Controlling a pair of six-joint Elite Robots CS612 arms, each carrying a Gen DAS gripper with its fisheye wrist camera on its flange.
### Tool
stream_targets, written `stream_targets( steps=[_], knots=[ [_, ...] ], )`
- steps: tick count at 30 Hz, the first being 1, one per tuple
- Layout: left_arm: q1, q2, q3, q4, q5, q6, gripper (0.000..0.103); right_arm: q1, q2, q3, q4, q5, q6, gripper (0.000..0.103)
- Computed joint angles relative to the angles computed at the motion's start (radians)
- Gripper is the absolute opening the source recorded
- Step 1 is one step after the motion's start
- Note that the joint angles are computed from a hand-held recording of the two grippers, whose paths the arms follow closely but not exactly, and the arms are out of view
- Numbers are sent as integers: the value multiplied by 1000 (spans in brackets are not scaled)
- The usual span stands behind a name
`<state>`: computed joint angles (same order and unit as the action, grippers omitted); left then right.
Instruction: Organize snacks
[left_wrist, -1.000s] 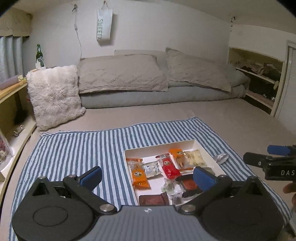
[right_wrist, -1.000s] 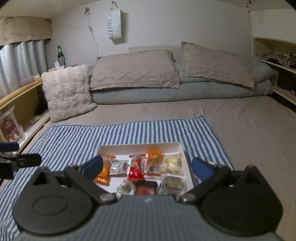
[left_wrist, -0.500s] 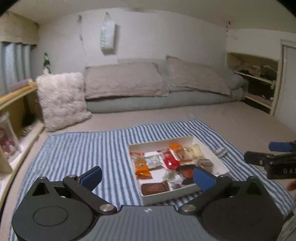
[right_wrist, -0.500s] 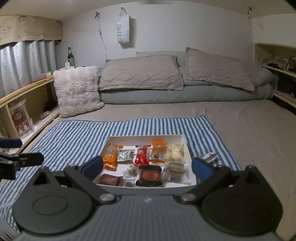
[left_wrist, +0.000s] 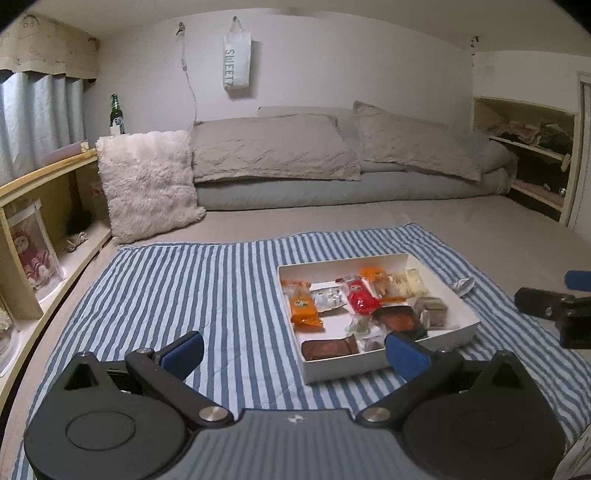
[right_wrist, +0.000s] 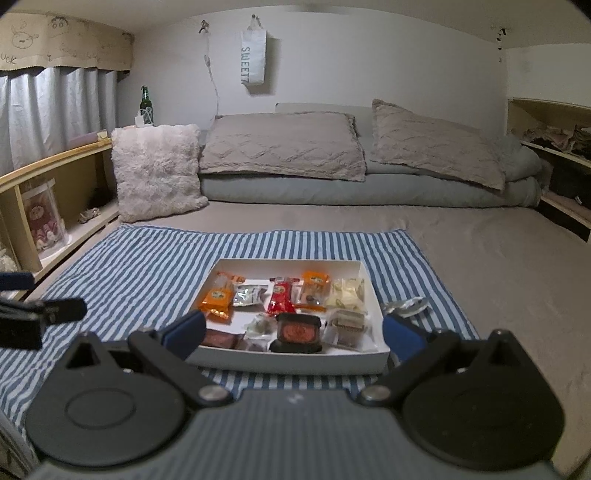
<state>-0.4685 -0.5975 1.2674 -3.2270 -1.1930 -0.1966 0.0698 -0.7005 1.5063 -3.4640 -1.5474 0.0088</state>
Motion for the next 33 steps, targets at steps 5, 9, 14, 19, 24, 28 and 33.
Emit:
stream_targets(
  steps=[5, 9, 14, 19, 24, 28, 33],
  knots=[
    [-1, 2, 2, -5, 21, -1, 103, 2, 8, -4, -13, -12, -8, 102],
    [1, 3, 2, -6, 16, -13, 103, 4, 11, -5, -11, -25, -10, 102],
    [3, 3, 4, -22, 17, -29, 103, 2, 12, -7, -8, -28, -5, 102],
    [6, -1, 11, -31, 2, -34, 103, 4, 13, -9, -3, -29, -14, 102],
    [6, -3, 14, -25, 1, -39, 103, 6, 14, -9, -9, -30, -26, 102],
    [6, -5, 14, -18, 6, -41, 103, 5, 16, -11, -13, -21, -35, 102],
    [5, -5, 13, -11, 16, -41, 103, 2, 18, -13, -16, -10, -46, 102]
  ],
)
